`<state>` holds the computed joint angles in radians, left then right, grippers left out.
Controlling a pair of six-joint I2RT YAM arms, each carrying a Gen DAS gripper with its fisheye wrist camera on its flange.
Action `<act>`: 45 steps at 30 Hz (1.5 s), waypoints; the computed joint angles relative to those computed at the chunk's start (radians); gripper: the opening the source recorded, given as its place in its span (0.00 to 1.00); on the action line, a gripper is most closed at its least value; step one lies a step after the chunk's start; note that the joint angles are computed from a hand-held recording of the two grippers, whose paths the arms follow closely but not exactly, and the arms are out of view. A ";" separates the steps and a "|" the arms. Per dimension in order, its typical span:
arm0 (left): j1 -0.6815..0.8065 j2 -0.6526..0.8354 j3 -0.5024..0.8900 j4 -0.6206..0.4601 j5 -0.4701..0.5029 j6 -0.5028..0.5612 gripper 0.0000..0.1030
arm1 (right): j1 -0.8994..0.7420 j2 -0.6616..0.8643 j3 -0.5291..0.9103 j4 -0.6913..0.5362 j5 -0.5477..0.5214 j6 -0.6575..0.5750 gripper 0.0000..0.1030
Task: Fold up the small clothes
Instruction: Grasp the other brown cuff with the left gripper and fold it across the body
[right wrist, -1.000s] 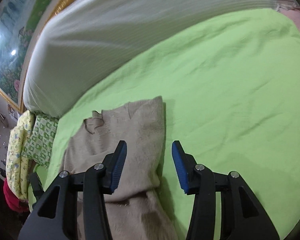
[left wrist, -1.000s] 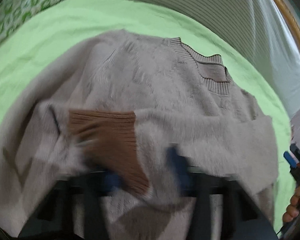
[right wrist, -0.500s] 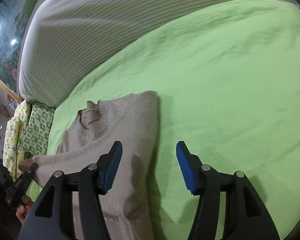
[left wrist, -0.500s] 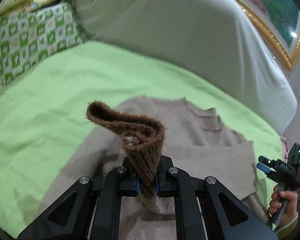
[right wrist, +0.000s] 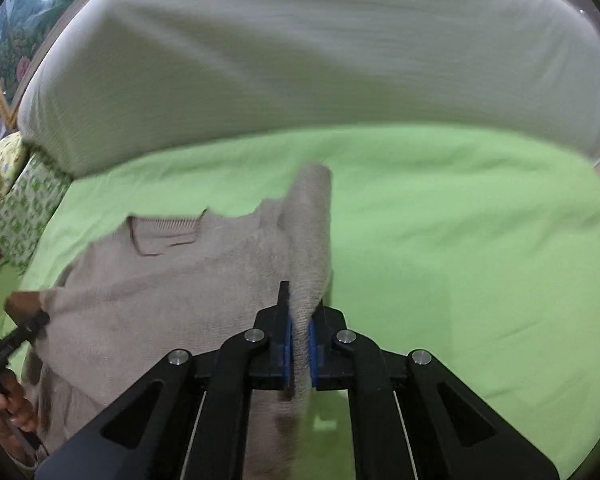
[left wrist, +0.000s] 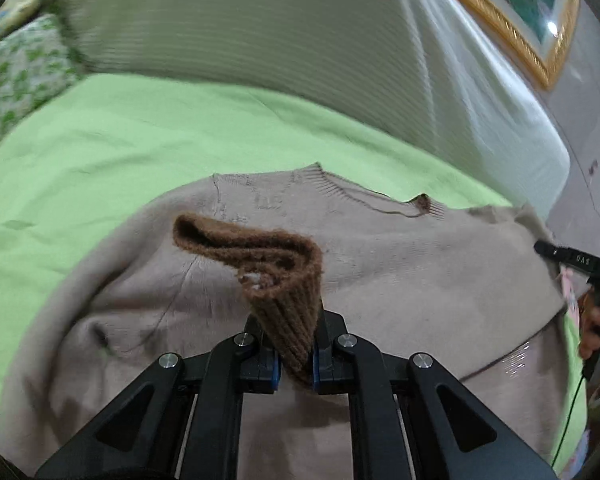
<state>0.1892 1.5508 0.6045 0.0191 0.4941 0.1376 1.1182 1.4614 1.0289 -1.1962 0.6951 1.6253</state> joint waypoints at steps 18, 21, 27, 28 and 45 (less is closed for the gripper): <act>0.402 -0.154 -0.046 -0.354 0.112 0.295 0.62 | 0.182 0.189 0.043 -0.069 0.087 0.333 0.46; 0.610 -0.156 -0.032 -0.577 0.194 0.479 0.65 | 0.238 0.207 0.064 0.148 0.127 0.239 0.47; 1.073 0.163 0.110 -0.925 0.237 0.686 0.68 | 0.270 0.323 0.110 0.371 0.078 0.135 0.47; 1.123 0.204 0.129 -0.940 0.222 0.683 0.68 | 0.284 0.382 0.168 0.364 0.073 0.154 0.47; 1.238 0.346 0.279 -0.818 0.193 0.489 0.08 | 0.388 0.428 0.226 0.252 0.061 0.415 0.47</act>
<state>1.4275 1.8967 0.8836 -0.7991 0.6869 0.6265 1.5062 1.8895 1.2548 -0.9446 0.7563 2.0398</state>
